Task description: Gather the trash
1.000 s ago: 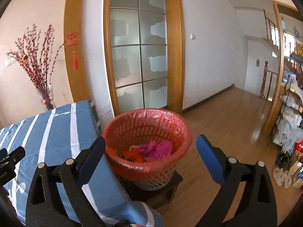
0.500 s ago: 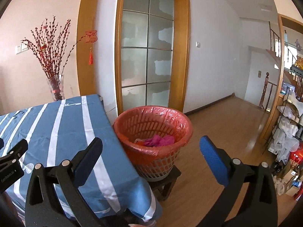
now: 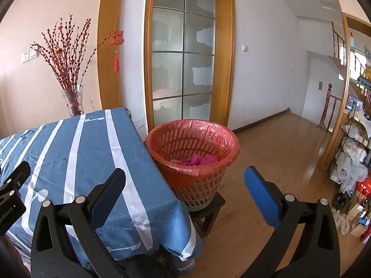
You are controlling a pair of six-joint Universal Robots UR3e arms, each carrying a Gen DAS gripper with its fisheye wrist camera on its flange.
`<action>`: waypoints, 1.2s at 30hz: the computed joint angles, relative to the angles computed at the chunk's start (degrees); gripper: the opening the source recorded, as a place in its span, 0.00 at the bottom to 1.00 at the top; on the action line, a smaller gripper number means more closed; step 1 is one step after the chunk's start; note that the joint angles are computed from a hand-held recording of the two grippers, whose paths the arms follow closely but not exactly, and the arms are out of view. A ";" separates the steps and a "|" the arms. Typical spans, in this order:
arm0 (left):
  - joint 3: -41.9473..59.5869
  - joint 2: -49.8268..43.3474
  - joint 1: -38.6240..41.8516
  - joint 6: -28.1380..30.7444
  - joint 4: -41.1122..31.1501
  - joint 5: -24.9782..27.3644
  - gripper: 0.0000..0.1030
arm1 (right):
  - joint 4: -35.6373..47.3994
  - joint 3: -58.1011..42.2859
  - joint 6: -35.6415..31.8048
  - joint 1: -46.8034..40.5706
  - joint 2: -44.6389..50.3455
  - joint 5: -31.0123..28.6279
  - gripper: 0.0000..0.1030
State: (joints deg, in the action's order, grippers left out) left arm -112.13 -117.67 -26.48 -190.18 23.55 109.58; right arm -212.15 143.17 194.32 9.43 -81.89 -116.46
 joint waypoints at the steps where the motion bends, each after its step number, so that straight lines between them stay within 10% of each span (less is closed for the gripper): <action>1: -0.11 0.00 0.04 -0.08 -0.06 -0.18 0.96 | 0.01 0.11 0.22 0.13 0.10 -0.08 0.98; 36: -1.70 -0.06 -0.73 -2.23 -0.17 1.01 0.96 | 0.23 3.48 1.99 0.97 -0.37 0.24 0.98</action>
State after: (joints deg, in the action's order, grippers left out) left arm -113.83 -117.72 -27.21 -192.41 23.38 110.59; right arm -211.92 146.65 196.32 10.39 -82.26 -116.22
